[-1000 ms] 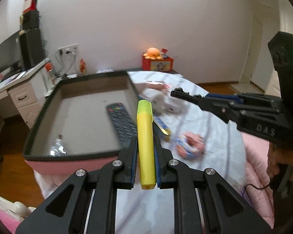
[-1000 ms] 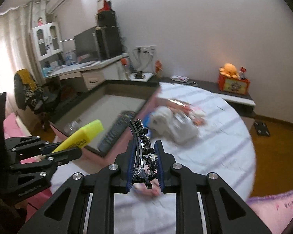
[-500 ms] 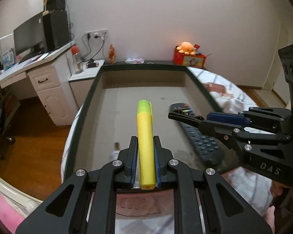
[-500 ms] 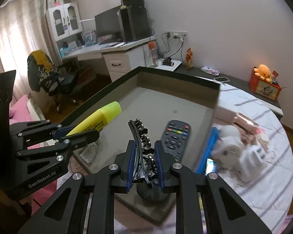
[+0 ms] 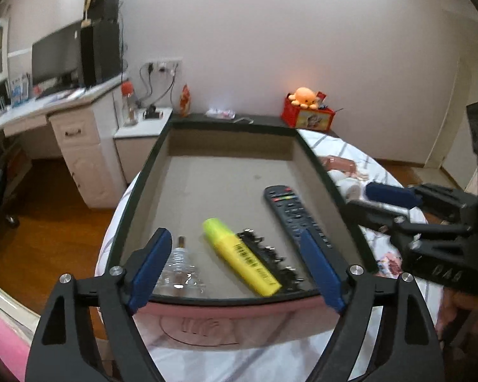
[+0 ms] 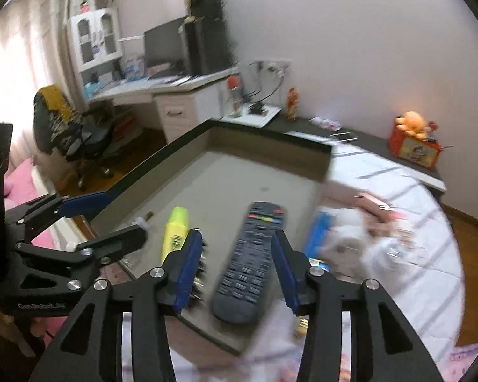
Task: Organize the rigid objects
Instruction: 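Release the track piece into the pink box with the right tool while the left tool drops the highlighter in, then lift both open tools away from the pink box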
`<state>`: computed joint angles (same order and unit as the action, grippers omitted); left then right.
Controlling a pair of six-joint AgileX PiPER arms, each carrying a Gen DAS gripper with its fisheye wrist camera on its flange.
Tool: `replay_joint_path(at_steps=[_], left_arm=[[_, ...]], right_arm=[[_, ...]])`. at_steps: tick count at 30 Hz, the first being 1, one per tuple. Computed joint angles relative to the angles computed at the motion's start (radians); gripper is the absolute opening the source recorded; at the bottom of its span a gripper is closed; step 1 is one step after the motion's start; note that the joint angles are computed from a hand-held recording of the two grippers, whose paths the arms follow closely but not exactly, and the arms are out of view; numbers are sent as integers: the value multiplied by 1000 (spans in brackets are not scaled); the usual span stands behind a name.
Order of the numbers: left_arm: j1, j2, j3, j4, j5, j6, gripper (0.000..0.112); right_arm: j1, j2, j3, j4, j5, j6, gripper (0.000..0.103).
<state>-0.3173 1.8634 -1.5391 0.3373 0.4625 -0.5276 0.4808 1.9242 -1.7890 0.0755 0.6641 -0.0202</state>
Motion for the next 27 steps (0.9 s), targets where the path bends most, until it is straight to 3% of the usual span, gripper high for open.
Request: replay_joint_path(at_steps=[5,8,16,27], left_arm=[[-106,5,-27,79,36,-75,89],[-169,25,-64,105,63,-94,95],[-341,146,-230,171,192,-119,95],[-430,365,-501,136,341,-83,95]], right_arm=[[-40,-191,238,-128,-75,98,59],[-88,-282,360,-129,-99,90,59],[-279,-417,569,85,-132,-126,59],[-471,-397,640,387,-98,-460,59]])
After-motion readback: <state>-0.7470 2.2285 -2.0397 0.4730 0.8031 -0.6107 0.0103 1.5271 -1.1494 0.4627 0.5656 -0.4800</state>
